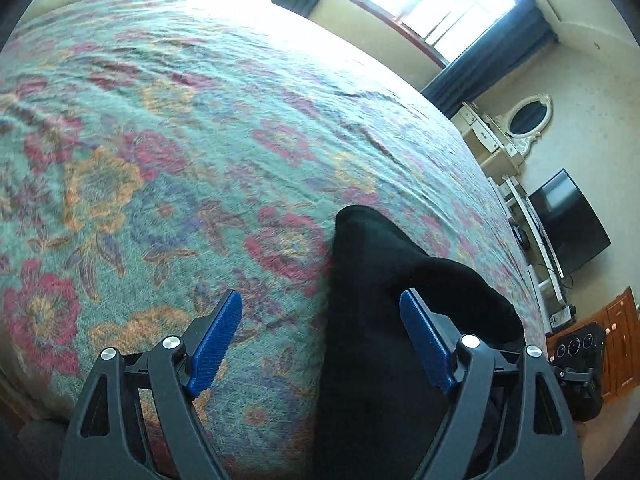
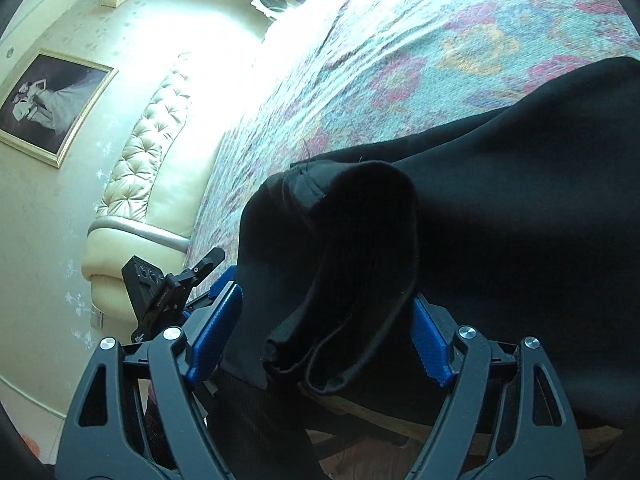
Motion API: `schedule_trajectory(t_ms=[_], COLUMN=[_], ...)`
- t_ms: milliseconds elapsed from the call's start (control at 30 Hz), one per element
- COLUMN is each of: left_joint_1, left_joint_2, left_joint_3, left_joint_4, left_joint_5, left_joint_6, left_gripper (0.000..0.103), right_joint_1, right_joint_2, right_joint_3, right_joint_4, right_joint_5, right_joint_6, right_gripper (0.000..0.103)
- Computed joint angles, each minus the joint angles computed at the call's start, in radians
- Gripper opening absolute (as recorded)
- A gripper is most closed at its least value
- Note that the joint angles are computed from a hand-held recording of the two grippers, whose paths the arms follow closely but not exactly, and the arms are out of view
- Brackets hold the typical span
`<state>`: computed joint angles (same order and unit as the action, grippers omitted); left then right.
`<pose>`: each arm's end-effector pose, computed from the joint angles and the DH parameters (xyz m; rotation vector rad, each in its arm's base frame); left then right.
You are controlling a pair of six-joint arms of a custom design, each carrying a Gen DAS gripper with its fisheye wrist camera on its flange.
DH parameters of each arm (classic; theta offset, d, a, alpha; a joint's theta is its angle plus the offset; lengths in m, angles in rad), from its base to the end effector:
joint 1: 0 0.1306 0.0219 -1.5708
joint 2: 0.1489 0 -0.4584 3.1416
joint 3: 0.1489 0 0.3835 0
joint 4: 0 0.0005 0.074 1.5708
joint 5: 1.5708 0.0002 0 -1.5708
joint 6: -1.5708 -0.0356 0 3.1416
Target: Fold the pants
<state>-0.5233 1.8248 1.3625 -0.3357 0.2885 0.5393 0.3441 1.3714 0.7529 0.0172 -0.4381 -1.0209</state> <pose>0.5319 -0.3192 0.3037 0.1273 2.4916 -0.8253 0.3704 0.1482 0.3058 0.5256 2.3317 1.1987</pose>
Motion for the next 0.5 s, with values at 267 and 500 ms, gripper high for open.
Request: schedule_trajectory(t_ms=[267,500], left_joint_1=[0.001,0.002], left_joint_2=[0.012,0.006], left_joint_3=[-0.017,-0.023], left_joint_4=[0.001,0.02], left_joint_5=[0.035,0.088], left_joint_6=[-0.003,0.009], left_gripper=[0.08,0.08], right_joint_1=[0.011,-0.062], right_joint_2=[0.031,-0.082], right_joint_3=[0.073,0.099], right_joint_4=[-0.141,-0.179], right_joint_5=[0.004,-0.009], right_joint_6=[0.088,0.162], right_gripper=[0.015,0.012])
